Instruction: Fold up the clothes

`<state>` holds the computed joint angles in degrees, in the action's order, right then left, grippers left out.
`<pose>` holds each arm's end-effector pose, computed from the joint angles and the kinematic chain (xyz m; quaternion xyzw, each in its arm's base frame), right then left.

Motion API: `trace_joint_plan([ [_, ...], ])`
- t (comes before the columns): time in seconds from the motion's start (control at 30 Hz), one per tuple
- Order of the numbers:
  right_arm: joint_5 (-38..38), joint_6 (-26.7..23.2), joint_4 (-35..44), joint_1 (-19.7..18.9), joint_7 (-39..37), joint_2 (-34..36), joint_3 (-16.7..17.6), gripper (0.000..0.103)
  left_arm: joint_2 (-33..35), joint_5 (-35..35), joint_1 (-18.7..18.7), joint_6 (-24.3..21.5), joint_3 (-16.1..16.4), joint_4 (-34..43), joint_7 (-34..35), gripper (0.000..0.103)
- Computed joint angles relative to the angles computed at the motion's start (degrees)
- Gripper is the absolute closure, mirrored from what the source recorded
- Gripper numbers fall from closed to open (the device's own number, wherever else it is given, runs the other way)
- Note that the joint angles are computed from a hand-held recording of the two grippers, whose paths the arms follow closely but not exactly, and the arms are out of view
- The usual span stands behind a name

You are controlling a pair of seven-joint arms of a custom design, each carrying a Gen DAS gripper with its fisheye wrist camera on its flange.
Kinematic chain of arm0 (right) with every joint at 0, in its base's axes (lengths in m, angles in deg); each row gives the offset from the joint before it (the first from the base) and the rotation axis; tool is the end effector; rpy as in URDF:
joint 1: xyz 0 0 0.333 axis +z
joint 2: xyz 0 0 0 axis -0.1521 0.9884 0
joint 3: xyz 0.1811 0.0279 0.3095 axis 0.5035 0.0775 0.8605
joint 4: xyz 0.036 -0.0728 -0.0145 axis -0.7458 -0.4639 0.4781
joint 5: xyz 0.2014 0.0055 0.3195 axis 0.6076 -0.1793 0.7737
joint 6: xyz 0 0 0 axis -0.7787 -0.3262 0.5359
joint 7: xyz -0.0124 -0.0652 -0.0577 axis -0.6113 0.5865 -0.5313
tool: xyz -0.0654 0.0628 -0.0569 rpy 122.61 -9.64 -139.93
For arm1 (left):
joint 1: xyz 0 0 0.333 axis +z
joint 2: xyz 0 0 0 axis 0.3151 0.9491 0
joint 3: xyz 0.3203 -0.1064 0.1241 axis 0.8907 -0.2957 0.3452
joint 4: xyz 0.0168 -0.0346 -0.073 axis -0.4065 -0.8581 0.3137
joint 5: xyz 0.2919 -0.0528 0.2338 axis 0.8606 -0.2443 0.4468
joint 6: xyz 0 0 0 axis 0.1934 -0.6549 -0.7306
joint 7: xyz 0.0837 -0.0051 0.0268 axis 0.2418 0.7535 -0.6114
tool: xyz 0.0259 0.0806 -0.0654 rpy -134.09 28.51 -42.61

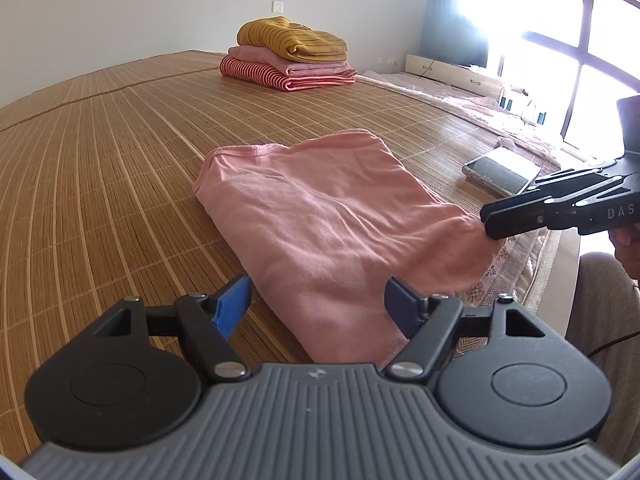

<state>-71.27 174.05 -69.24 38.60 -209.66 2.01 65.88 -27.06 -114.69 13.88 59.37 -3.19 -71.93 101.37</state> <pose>0.5259 0.5333 0.4242 -0.5100 0.6862 -0.2722 0.4415 0.7587 -0.2658 0.4829 -0.1801 0.8687 -0.4577 0.0588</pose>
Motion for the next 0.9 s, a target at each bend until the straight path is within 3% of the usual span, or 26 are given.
trace_joint_plan([
  [0.03,1.2,0.6,1.0,-0.6,-1.5,0.9,0.5,0.080,-0.1,0.5,-0.2,0.3,0.3,-0.2,0.1,0.025],
  [0.13,5.4,0.4,1.7,-1.0,-4.8,2.1,0.6,0.093,0.1,1.1,-0.2,0.5,0.9,0.2,-1.1,0.025],
  [0.2,5.9,0.8,0.5,-0.4,-3.0,1.8,-0.4,0.093,0.6,1.8,-0.2,-0.1,1.4,1.4,-2.8,0.025],
  [0.37,7.7,-5.3,-1.5,1.6,-3.8,-0.2,-0.2,0.077,-0.8,1.6,2.0,-2.4,1.0,0.6,-3.1,0.025],
  [0.47,1.4,-4.5,-2.4,2.7,1.2,-1.2,-1.0,0.076,-2.5,0.1,3.2,-4.0,0.0,-2.1,-0.1,0.025],
  [0.57,-3.0,-1.3,0.5,1.5,1.2,0.5,-0.3,0.076,-3.8,-0.1,2.1,-1.9,1.0,-4.7,0.9,0.025],
  [0.7,3.3,-1.0,4.8,0.3,-7.1,3.8,0.6,0.076,-3.6,1.1,1.7,-2.5,2.1,-4.6,0.3,0.023],
  [0.83,8.8,-3.1,2.9,0.8,-9.6,3.4,0.0,0.073,-4.0,2.1,2.1,-4.0,2.9,-4.0,-0.9,0.022],
  [0.9,6.5,-2.1,0.9,1.8,-5.6,2.1,-1.4,0.072,-1.9,0.7,3.0,-8.2,2.4,0.3,-5.0,0.022],
])
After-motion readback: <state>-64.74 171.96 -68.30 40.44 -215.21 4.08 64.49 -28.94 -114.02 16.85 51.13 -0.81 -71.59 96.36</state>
